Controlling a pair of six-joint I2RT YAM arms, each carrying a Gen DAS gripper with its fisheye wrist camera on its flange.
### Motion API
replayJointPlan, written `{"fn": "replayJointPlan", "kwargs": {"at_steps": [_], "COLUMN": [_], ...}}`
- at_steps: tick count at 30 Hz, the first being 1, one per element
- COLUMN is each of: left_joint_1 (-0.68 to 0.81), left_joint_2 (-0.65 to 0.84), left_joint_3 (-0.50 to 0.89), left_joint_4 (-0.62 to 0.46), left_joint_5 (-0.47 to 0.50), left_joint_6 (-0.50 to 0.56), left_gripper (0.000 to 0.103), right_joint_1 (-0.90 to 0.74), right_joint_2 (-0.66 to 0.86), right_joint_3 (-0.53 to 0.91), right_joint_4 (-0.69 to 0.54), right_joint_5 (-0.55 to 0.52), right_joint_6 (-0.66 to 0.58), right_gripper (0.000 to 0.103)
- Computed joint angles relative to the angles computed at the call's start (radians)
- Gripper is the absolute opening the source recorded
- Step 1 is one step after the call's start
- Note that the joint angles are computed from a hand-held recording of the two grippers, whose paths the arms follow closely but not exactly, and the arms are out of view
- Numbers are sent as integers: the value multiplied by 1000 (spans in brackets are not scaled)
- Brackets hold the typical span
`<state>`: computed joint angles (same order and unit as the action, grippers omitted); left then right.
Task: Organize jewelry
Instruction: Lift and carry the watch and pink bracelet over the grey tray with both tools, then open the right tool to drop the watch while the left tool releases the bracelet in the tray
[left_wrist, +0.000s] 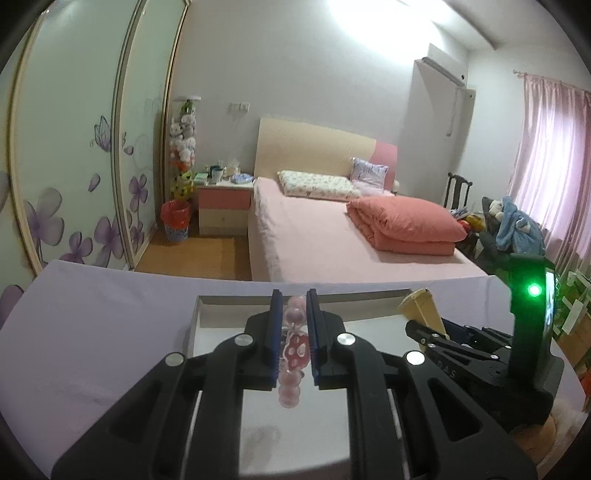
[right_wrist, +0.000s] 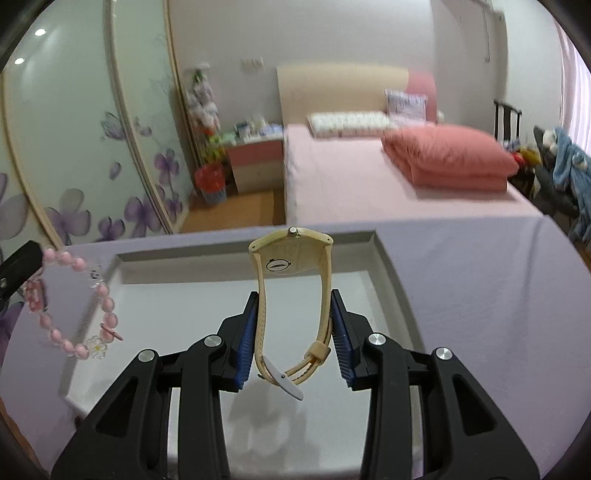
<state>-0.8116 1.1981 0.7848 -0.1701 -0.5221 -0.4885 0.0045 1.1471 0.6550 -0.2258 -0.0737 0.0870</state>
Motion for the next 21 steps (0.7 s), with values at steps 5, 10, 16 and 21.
{"fn": "replayJointPlan", "kwargs": {"at_steps": [5,10,16,21], "left_joint_1": [74,113,127,134], "left_joint_2": [103,153,187,214], "left_joint_3": [26,32,53,54], "left_joint_4": [57,80,79,135], "left_joint_5": [60,89,107,182], "left_joint_6": [26,31,22,6], "left_gripper": [13,13,14,16], "right_joint_1": [20,19,-12,-21], "right_joint_2": [132,122,63,53], "right_joint_3": [72,71,52,47], "right_joint_4": [-21,-52,-47,-44], "right_joint_5": [23,0,-58,-60], "right_joint_6": [8,-5,-13,-16], "right_gripper": [40,57,66,66]}}
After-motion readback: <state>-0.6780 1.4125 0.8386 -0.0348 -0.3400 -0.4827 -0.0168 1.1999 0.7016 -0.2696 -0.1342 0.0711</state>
